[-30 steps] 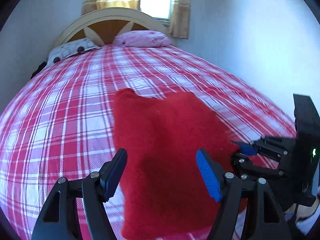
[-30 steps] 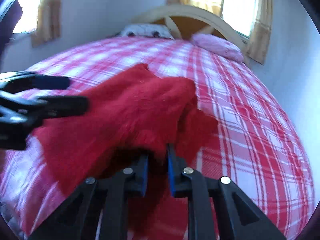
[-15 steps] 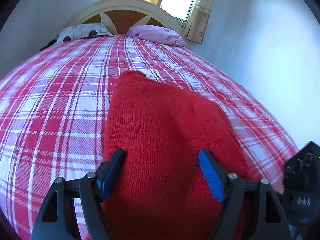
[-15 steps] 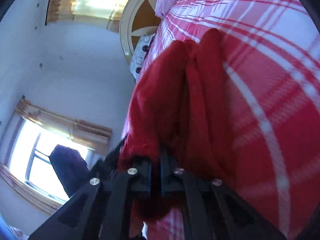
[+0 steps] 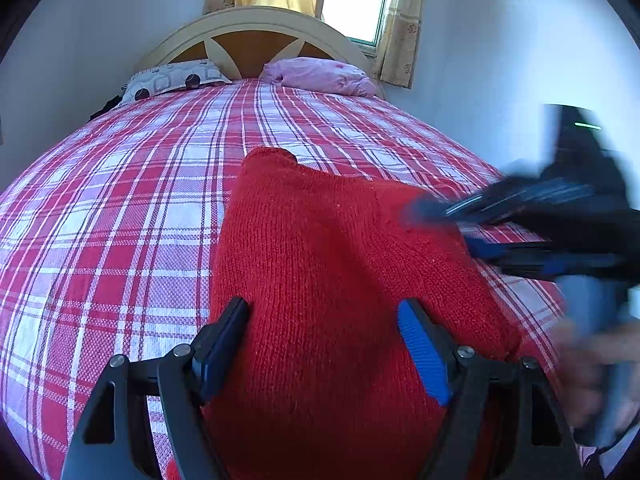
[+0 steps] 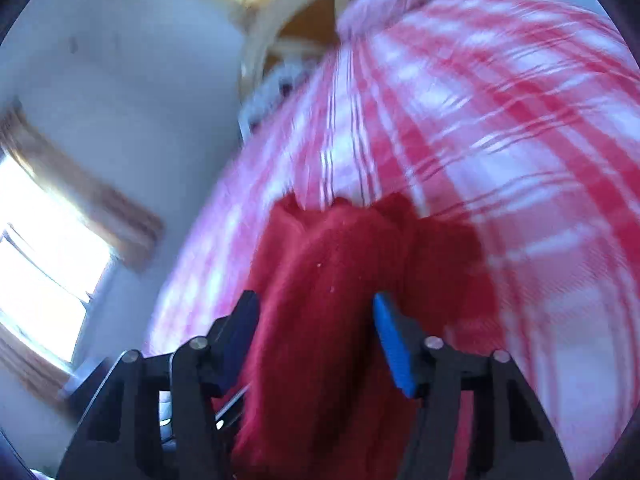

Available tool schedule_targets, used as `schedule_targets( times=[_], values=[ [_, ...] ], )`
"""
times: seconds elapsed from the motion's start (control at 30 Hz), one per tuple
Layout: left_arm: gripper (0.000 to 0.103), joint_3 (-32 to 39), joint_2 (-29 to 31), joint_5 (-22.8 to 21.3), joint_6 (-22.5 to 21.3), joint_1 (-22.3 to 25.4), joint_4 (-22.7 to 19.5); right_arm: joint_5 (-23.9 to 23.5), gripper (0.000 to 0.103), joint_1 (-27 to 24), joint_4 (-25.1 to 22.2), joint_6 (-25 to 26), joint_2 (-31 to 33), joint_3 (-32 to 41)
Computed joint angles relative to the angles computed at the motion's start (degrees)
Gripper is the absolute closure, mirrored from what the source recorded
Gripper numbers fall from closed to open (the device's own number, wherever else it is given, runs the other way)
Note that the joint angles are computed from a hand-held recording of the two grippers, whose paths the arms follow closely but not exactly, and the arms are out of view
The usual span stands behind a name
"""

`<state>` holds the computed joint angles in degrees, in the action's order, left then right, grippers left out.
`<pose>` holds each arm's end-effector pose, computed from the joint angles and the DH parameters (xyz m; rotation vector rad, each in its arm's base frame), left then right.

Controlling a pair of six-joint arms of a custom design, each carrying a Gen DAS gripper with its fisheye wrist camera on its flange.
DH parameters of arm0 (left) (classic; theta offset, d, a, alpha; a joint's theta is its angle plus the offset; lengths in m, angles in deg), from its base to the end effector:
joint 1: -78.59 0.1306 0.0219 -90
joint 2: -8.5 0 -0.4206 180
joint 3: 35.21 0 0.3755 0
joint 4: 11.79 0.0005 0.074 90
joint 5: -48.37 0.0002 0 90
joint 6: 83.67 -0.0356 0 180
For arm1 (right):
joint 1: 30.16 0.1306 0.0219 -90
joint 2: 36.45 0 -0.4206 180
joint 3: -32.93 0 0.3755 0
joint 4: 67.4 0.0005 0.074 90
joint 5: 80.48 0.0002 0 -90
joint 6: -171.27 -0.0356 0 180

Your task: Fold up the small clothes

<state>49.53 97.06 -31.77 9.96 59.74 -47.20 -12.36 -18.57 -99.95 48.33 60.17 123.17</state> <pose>0.4430 -0.1582 0.4569 0.3932 2.2407 -0.4025 0.5134 0.1183 0.4393 0.2193 2.3203 0.8352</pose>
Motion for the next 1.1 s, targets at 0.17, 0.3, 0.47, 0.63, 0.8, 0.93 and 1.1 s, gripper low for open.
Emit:
schedule_targets(
  times=[0.17, 0.3, 0.47, 0.63, 0.8, 0.93, 1.1],
  values=[
    [0.026, -0.01, -0.44, -1.08, -0.77, -1.13, 0.24, 5.83, 0.084, 3.66, 1.87, 9.80, -0.43, 1.27],
    [0.024, -0.29, 0.16, -4.58, -4.42, -4.19, 0.59, 9.69, 0.084, 1.11, 1.60, 8.56, -1.37, -2.44],
    [0.016, 0.87, 0.89, -5.73, -8.93, -5.67, -0.57, 0.83, 0.082, -3.69, 8.80, 1.19, -0.54, -7.61],
    [0.015, 2.29, -1.87, 9.81, -10.14, 3.51, -4.47, 3.08, 0.030, -3.02, 8.09, -2.58, -5.00, -8.38],
    [0.015, 5.96, -0.07, 13.36, -7.07, 11.35, -3.17, 7.42, 0.009, -3.07, 11.79, -7.30, -12.76, -14.18],
    [0.015, 14.33, 8.72, 17.08, -2.71, 12.30, -11.10, 6.46, 0.004, -2.41, 8.10, -9.62, -9.98, -10.43],
    [0.015, 20.66, 17.40, 22.48, 1.32, 10.35, -19.76, 10.19, 0.003, -0.39, 1.92, -9.90, -5.39, -7.11]
  ],
)
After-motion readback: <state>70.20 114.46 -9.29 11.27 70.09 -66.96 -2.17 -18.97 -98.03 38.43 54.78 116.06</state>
